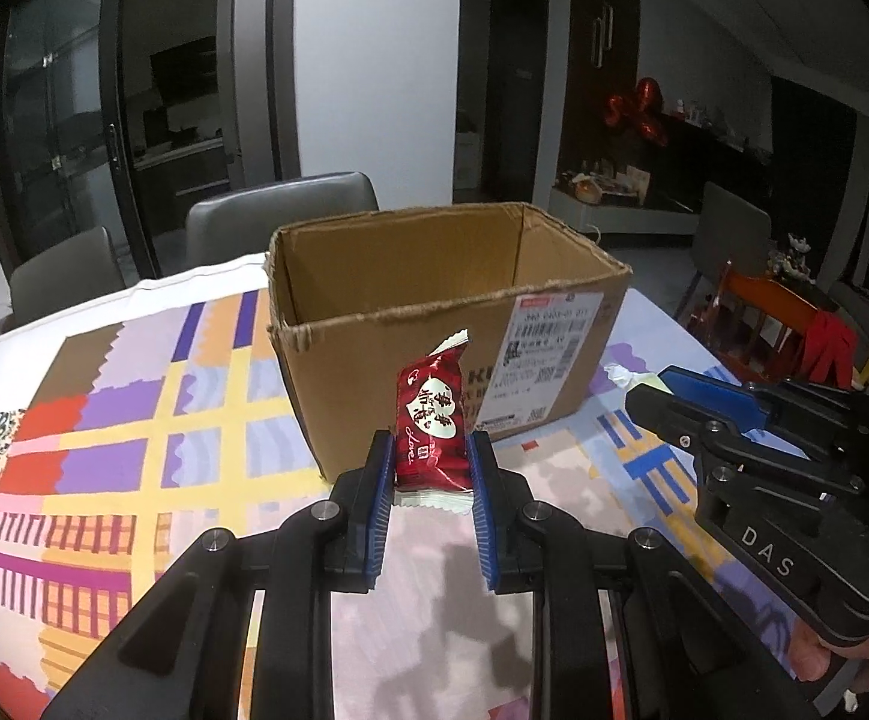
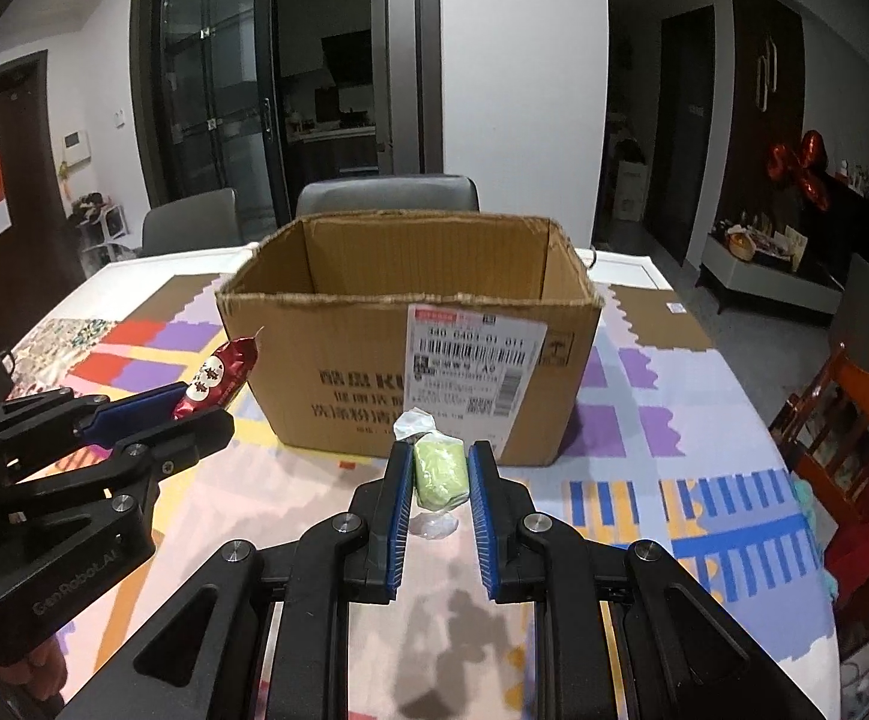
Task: Organize snacks
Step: 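Lift both held candies and carry them over the cardboard box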
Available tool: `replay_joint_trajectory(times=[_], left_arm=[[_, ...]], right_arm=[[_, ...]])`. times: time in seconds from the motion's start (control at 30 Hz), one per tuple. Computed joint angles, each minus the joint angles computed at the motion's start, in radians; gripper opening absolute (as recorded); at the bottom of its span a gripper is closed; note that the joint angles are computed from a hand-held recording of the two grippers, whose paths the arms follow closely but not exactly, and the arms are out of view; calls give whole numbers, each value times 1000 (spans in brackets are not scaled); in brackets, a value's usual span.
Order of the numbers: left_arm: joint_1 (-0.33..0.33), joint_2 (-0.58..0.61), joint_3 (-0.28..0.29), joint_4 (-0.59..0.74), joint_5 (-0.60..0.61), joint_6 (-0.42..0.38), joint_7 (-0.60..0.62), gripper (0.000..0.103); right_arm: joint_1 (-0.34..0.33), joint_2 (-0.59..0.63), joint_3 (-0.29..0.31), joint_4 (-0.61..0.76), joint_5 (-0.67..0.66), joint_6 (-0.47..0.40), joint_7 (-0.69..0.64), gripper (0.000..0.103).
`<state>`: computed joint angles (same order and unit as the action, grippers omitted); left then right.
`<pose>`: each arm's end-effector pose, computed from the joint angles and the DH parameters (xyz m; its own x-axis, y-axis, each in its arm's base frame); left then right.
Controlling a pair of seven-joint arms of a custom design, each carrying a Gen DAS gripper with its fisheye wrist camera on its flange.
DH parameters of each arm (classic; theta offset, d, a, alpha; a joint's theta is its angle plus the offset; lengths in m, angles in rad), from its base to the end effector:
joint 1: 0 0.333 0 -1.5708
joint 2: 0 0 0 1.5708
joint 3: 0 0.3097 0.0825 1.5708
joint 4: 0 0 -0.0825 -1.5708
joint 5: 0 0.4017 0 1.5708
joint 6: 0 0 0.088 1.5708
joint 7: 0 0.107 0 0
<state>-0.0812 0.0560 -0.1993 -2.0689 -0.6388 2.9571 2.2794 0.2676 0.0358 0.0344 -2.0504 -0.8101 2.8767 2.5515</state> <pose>0.6034 -0.1305 0.4784 -0.4024 -0.9152 0.0219 -0.5931 0.2424 -0.7677 0.5730 0.2215 0.4853 0.0356 -0.9991 -0.0243 -0.6334 -0.0038 -0.7738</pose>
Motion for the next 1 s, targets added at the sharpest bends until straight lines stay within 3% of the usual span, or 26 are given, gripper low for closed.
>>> replay_joint_trajectory(times=[1.0], left_arm=[[8,99,-5,187,356,39,-346,25]], right_arm=[[-14,65,-50,181,19,25,-81,20]])
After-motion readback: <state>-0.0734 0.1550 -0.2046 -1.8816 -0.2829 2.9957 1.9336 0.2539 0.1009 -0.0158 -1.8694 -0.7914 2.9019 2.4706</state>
